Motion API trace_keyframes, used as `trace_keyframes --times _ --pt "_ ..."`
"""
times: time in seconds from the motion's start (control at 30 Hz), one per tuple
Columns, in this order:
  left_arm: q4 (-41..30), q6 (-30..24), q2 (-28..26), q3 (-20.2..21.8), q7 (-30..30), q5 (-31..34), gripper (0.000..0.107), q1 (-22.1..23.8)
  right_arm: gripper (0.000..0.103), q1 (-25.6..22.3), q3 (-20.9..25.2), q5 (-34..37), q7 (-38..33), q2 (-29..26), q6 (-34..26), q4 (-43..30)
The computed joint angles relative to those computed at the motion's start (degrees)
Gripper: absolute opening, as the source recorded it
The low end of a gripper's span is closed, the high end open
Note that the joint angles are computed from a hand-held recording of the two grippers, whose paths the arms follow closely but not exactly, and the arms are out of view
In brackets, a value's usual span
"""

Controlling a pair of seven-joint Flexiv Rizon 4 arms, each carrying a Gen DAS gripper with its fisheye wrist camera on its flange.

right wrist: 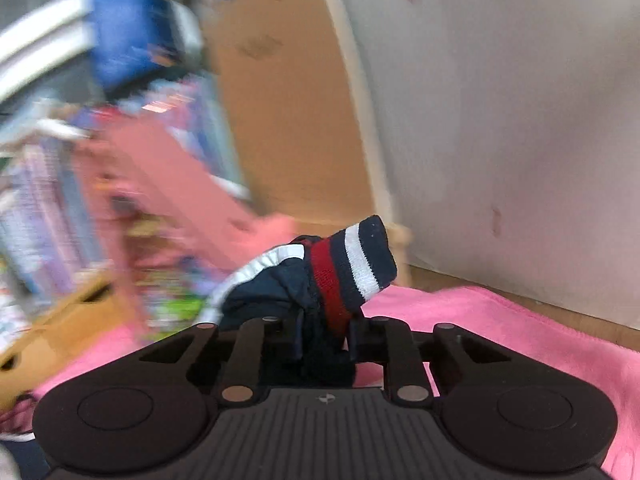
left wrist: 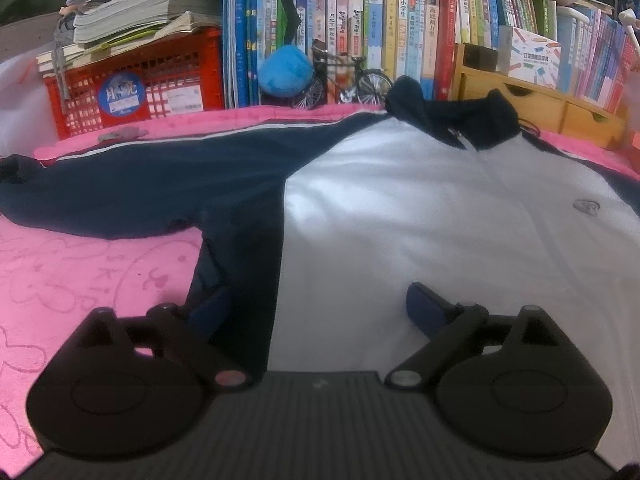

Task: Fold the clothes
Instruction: 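Grasp the same striped cuff again with the right gripper, then fold the sleeve across the jacket body and open the right gripper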

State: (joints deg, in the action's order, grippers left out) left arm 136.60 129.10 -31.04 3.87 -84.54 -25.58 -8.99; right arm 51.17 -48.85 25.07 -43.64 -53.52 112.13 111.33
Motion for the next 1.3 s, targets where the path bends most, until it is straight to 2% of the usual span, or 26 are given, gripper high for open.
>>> trace_keyframes --times 0.1,0.17,0.23,0.3,0.4,0.47,0.53,0.57,0.63,0.7,0.73,0.8,0.87,0.9,0.93,1.0,1.03,1.07,1.1,1.13,1.17,1.2,1.23,1.27,1.3 --pt "0.1 0.0 0.1 -0.2 -0.4 0.8 0.097 0.5 0.020 7.5 -1.9 -1.1 -4.8 1.9 3.4 1.2" --pt "0.1 0.0 0.1 -0.4 -0.7 1.3 0.098 0.9 0.020 11.0 -1.1 -3.2 -9.0 3.7 4.6 -0.1" --pt "0.1 -0.1 0.1 -0.5 -1.0 1.8 0.099 1.2 0.020 10.5 4.2 -7.6 -12.1 5.8 5.6 -3.7" --pt "0.0 -0.2 0.1 -0.5 -1.1 2.2 0.099 1.3 0.020 7.3 12.1 -13.9 -14.3 6.8 5.1 -8.9" --pt "0.0 -0.2 0.0 -0.5 -1.4 2.6 0.100 1.5 0.020 3.7 22.0 -22.8 -17.3 4.7 -0.4 -18.0" --pt "0.0 -0.1 0.0 -0.5 -1.5 2.8 0.100 1.5 0.025 -0.2 30.2 -29.5 -19.6 2.7 -7.0 -24.2" --pt "0.1 -0.2 0.0 -0.6 -1.7 3.2 0.101 1.8 0.041 -1.9 35.4 -33.9 -20.3 1.3 -13.0 -27.4" --pt "0.1 -0.3 0.1 -0.7 -1.8 3.5 0.101 1.9 0.046 -1.8 36.0 -35.5 -20.1 0.7 -14.7 -28.1" --pt "0.0 -0.4 0.2 -0.7 -1.8 3.7 0.101 2.0 0.072 1.6 32.1 -36.9 -18.7 0.0 -14.8 -27.3" --pt "0.0 -0.6 0.3 -1.0 -2.2 4.7 0.102 2.7 0.083 4.9 27.8 -37.4 -18.1 0.1 -13.0 -25.0" --pt "0.1 -0.6 0.3 -1.1 -2.5 5.2 0.102 3.1 0.085 5.5 27.3 -37.7 -18.6 0.5 -12.0 -23.8" --pt "0.2 -0.3 0.4 -1.5 -3.4 6.5 0.102 4.0 0.086 6.5 26.7 -36.9 -19.0 1.0 -10.8 -22.3" --pt "0.6 0.8 0.5 -3.0 -6.2 10.4 0.102 7.1 0.085 4.9 29.3 -37.0 -19.4 1.2 -11.5 -23.3" --pt "1.0 1.9 0.4 -4.3 -8.7 13.6 0.102 9.8 0.082 3.5 31.4 -37.6 -19.5 1.1 -12.3 -24.2" --pt "1.4 3.0 0.5 -5.6 -11.8 17.4 0.102 13.1 0.067 1.9 33.8 -38.3 -19.6 0.9 -13.0 -25.3" --pt "2.0 5.2 0.4 -8.0 -17.8 24.6 0.101 19.2 0.046 -0.6 38.3 -40.0 -19.7 -0.3 -14.4 -28.1" --pt "2.2 6.3 0.2 -9.0 -20.7 28.0 0.100 22.1 0.046 -1.1 39.5 -40.4 -19.3 -1.0 -14.8 -29.7" --pt "2.3 7.4 0.1 -9.7 -23.6 31.2 0.100 24.6 0.046 -2.7 42.7 -40.2 -21.0 -1.7 -15.4 -31.6" --pt "2.6 7.2 0.8 -9.5 -25.1 32.0 0.100 25.5 0.046 -5.9 47.3 -43.5 -21.1 -2.5 -15.0 -33.1" --pt "2.7 6.9 1.9 -8.2 -25.0 31.3 0.100 24.8 0.049 -9.8 52.0 -50.5 -18.0 -3.5 -14.2 -34.0" --pt "2.7 6.7 2.9 -6.8 -24.5 30.3 0.100 23.9 0.053 -12.6 55.7 -54.3 -17.0 -3.8 -13.4 -34.2" --pt "2.7 6.6 3.8 -5.5 -23.9 29.3 0.100 23.1 0.067 -13.8 57.4 -54.4 -18.0 -3.6 -12.6 -33.7" --pt "2.1 6.7 4.4 -4.9 -23.4 29.6 0.100 23.0 0.083 -13.4 57.4 -50.8 -21.1 -2.5 -11.5 -32.4" --pt "0.9 6.0 4.7 -4.7 -22.3 29.9 0.100 22.7 0.087 -11.5 55.4 -44.9 -25.2 -1.0 -10.4 -30.8" --pt "-0.4 5.2 5.0 -4.5 -21.0 30.1 0.100 22.3 0.088 -9.2 51.6 -42.5 -25.7 0.6 -8.0 -28.2"
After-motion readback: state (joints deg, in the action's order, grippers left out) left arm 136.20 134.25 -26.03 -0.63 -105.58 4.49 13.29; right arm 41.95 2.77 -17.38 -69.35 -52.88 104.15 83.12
